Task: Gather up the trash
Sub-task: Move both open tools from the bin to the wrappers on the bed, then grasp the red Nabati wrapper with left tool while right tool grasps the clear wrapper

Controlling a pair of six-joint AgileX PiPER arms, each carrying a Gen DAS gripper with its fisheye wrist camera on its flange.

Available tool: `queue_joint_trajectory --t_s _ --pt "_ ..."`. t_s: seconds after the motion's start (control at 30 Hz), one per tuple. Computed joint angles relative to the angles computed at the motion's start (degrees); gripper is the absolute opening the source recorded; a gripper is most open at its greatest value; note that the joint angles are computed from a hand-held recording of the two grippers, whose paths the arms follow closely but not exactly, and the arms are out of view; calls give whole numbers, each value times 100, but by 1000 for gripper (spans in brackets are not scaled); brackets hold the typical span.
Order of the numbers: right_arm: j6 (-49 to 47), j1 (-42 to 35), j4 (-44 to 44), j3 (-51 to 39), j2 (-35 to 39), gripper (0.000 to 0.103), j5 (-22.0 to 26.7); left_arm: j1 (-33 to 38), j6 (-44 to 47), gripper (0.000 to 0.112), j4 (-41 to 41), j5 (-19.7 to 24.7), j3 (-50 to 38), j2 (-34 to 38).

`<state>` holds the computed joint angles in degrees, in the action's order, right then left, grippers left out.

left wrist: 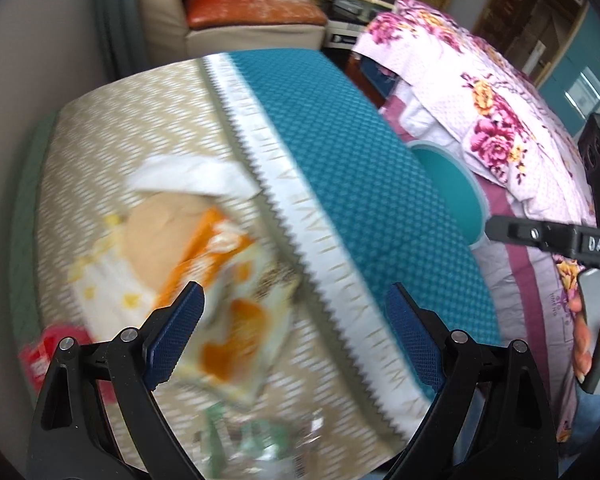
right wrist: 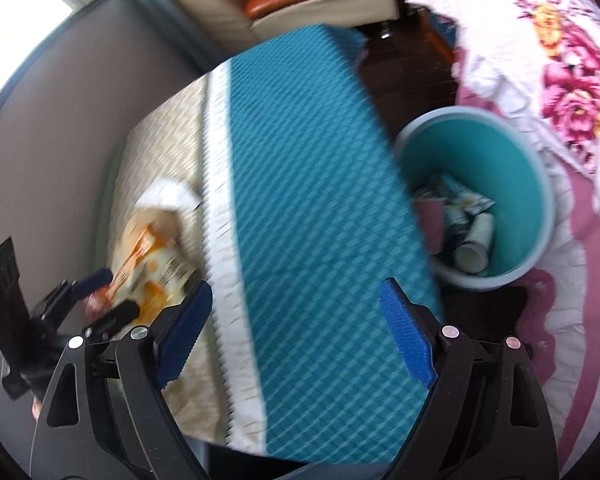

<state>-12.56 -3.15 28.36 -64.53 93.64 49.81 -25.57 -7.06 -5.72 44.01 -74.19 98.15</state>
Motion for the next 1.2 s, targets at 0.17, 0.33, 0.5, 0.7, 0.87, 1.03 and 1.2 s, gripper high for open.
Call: queue_joint_trajectory --t_s 0.17,0.33,0.5,0.7,0.87,1.03,1.2 --pt "409 1076 -137 118 61 82 76 644 376 92 -180 -197 861 -682" --pt "579 1974 -92 91 308 82 202 1292 794 92 -399 -305 1507 -1228" --pt "814 2762 -26 -118 710 82 301 1928 1218 92 -651 -380 1981 -1666" --pt "1032 3272 -46 -433 1199 82 417 2685 1602 92 -801 -518 2393 -1887" --pt "1075 3406 116 -596 1455 82 427 3406 2151 92 -1304 -644 2577 -1723" --pt "1200 3692 226 -722 1784 82 321 3834 2667 92 -1946 -652 2543 -1418" --pt "1223 3712 336 -647 1853 77 124 3848 2806 92 -2218 -680 2324 -1040"
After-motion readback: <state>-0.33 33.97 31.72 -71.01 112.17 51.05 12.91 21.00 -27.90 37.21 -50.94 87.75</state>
